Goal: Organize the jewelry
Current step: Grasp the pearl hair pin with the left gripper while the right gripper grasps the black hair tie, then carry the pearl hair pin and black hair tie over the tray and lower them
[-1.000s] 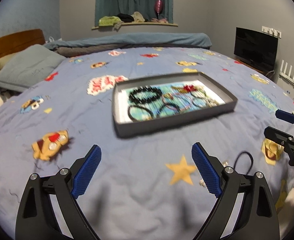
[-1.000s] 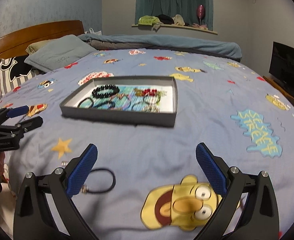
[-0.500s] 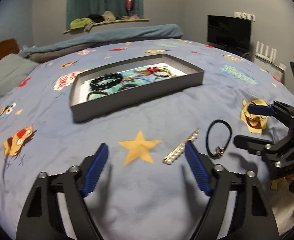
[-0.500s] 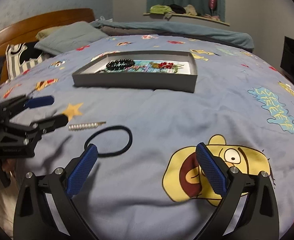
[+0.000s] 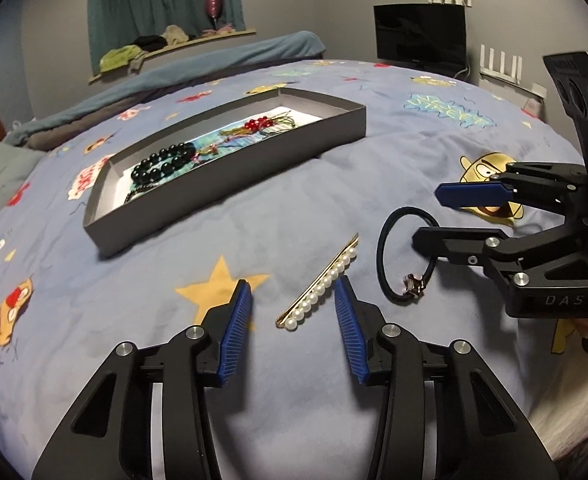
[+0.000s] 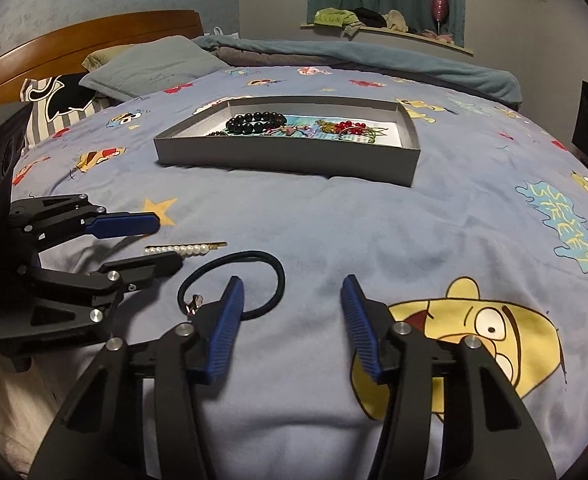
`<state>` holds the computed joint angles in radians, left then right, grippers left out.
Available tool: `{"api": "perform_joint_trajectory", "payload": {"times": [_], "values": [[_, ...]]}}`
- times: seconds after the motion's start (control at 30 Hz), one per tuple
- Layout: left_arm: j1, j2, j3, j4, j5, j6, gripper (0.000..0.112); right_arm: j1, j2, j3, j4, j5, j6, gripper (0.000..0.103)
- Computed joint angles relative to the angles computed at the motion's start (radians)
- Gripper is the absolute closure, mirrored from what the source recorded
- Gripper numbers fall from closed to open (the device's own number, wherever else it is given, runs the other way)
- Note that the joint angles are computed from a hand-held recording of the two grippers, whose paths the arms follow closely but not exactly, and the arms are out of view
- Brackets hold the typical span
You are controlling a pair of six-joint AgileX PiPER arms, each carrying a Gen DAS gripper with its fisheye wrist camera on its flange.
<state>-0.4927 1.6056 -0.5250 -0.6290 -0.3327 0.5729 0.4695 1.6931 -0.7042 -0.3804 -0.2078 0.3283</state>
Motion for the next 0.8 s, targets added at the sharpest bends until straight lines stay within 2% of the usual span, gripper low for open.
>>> {"api": "perform_joint_trajectory", "payload": {"times": [0.07,0.23,0.33,0.4,0.5,0.53,0.63,0.8], "values": [[-0.01,0.01,-0.005,-0.008,-0.016,0.023,0.067,-0.001,0.008,-0.009,-0.009,-0.001,0.006,0.056],[-0.005,0.035,-0.027,0.051,-0.001,-0.009,0.08,-0.015,0.035,-0.041,-0.106,-0.003,0.098,0.067],[-0.011,0.042,-0.029,0.063,-0.005,0.002,0.088,-0.005,0.041,-0.045,0.001,-0.005,-0.007,0.077],[-0.01,0.041,-0.027,0.067,-0.01,0.001,0.094,-0.01,0.042,-0.046,0.009,-0.011,-0.009,0.085],[0.005,0.033,-0.024,0.071,-0.009,-0.01,0.104,-0.032,0.04,-0.042,-0.073,-0.031,0.08,0.093],[0.009,0.03,-0.023,0.069,-0.007,-0.013,0.104,-0.039,0.038,-0.041,-0.099,-0.037,0.107,0.095],[0.044,0.006,-0.008,0.147,0.008,-0.099,0.104,-0.05,0.028,-0.032,-0.125,-0.057,0.138,0.098],[0.114,-0.035,0.015,0.347,0.031,-0.313,0.104,-0.054,-0.002,0.002,-0.034,-0.103,0.048,0.099]]}}
